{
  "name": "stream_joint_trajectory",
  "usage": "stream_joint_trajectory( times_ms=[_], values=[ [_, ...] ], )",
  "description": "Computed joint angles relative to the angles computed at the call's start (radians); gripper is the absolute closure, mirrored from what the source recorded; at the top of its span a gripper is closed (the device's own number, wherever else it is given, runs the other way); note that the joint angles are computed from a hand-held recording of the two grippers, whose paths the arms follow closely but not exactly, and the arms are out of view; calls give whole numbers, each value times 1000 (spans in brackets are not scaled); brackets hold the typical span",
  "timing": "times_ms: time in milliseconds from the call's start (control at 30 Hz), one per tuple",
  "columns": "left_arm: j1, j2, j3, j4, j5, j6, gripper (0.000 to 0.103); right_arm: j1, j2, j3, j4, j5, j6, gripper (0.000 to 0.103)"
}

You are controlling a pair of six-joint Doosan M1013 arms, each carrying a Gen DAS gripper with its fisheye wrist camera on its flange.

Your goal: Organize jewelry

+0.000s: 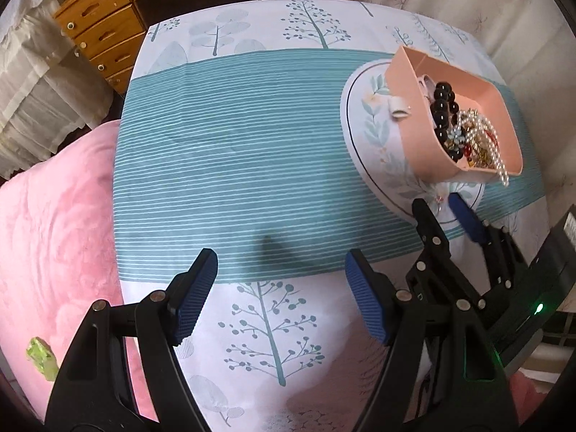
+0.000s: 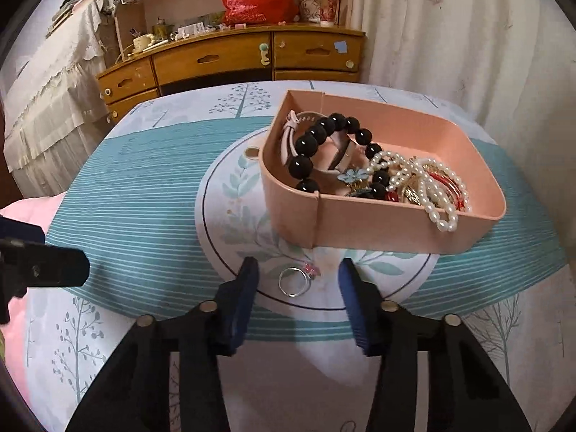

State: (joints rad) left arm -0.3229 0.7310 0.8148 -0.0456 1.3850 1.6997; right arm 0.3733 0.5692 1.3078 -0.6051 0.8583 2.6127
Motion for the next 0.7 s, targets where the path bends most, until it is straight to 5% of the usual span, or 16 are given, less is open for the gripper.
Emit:
stream_joint_trajectory(
  times_ms=[167, 567, 700],
  values=[
    [5, 6, -13, -30, 6, -7, 32, 8, 8, -10, 4, -23, -46, 93],
    [-1, -8, 15, -29, -1, 9, 32, -41, -39, 32, 154, -75, -88, 95],
    [-6, -21, 34, -32, -14, 21, 32, -38, -68, 54, 95, -61, -38, 95]
  ],
)
